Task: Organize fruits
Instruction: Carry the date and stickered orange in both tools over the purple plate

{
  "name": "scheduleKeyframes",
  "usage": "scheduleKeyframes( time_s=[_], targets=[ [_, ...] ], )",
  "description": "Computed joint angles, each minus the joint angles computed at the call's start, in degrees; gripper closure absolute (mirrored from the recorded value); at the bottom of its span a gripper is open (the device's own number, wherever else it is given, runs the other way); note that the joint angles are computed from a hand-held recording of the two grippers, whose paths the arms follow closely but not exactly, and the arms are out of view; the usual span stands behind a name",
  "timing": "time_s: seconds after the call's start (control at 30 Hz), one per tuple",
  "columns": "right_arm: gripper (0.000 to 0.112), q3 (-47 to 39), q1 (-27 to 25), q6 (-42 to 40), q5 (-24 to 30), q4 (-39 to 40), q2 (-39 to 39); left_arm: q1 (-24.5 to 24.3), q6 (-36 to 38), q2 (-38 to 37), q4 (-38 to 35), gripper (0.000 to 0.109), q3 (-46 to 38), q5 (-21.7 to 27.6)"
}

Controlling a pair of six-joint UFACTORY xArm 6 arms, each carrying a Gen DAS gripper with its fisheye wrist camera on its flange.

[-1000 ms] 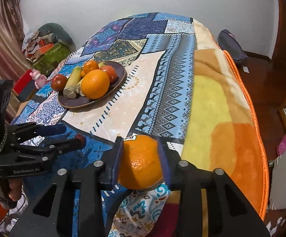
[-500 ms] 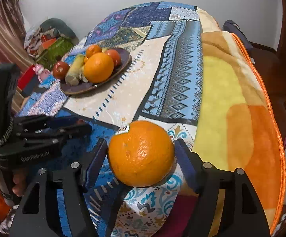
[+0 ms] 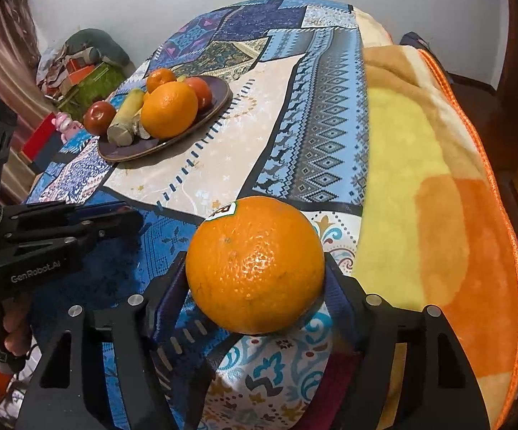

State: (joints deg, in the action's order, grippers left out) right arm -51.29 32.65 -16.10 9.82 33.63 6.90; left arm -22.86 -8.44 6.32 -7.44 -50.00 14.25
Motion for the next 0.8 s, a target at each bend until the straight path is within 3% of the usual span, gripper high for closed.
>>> scheduleKeyframes(
  time_s=[0.4, 0.8],
  targets=[
    [0.046, -5.34, 1.22, 1.19, -0.67, -2.52, 1.81, 4.16, -1.66, -6.36, 2.87, 0.087, 3.62, -2.65],
    [0.046, -19.94, 3.19, -0.12, -0.53, -3.05, 10.43, 10.80, -2.13, -6.76, 6.74, 0.087, 0.72, -3.44]
  ],
)
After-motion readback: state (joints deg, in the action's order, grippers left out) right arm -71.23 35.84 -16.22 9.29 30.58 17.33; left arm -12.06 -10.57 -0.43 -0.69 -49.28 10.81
